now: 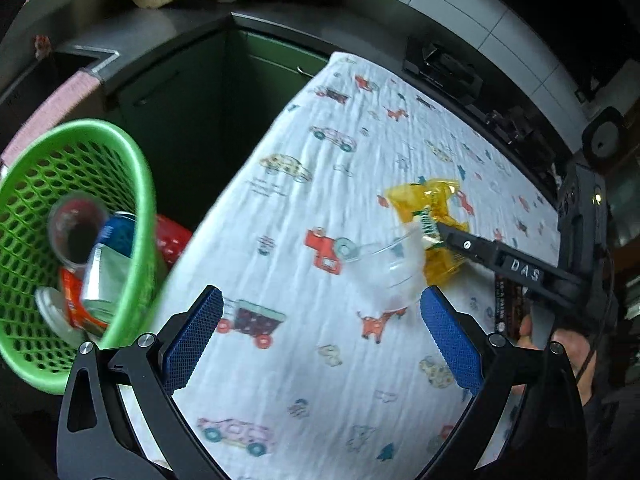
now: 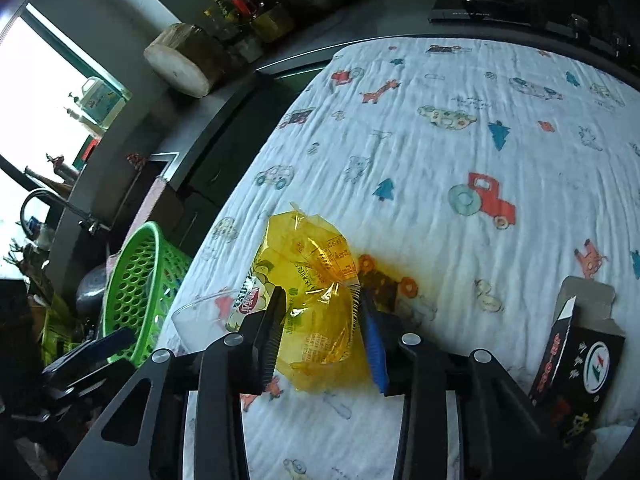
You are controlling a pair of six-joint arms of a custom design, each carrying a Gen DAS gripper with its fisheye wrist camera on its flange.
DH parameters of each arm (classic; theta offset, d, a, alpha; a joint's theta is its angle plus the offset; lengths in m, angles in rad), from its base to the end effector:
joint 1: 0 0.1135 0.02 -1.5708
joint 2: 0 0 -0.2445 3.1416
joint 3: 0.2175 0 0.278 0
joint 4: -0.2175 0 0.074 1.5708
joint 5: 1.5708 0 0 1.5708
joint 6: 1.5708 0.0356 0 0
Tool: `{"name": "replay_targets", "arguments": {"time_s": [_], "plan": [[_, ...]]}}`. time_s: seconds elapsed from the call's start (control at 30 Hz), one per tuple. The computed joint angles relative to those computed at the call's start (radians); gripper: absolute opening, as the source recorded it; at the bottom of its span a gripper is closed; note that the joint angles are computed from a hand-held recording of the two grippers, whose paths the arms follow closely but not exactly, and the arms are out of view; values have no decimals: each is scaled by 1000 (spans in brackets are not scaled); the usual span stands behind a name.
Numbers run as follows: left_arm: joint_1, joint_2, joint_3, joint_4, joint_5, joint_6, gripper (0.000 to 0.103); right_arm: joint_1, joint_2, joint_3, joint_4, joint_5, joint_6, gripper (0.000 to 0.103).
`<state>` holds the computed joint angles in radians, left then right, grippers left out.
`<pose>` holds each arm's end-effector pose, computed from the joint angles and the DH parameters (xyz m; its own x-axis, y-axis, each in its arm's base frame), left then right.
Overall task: Collect trash
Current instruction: 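Grasp the clear plastic cup with the left tool while the right tool holds the yellow bag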
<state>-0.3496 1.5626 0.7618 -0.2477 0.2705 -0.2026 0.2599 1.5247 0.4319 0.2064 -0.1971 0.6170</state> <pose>0.2824 -0.1131 0.1110 -0.8892 0.1178 -0.4421 0.2822 0.9018 -0.3272 0.2453 0.0725 0.0599 -0.8257 0.3675 -0.4279 0.1301 0.8622 0.4895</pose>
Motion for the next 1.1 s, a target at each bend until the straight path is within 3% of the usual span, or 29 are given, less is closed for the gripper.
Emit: {"name": "replay_targets", "arguments": {"time_s": [0.3, 0.67, 0.8, 1.1], "plan": [[-5, 126, 36, 74, 102, -74, 96, 32, 2, -13, 25, -13, 15, 35], [-16, 222, 76, 133, 159, -119, 74, 47, 7, -30, 55, -37, 29, 35], [-8, 220, 66, 152, 178, -110, 64, 58, -1, -39, 61, -29, 33, 35], [-1, 145, 11, 153, 192, -36, 59, 88, -87, -94, 55, -13, 69, 32]]}}
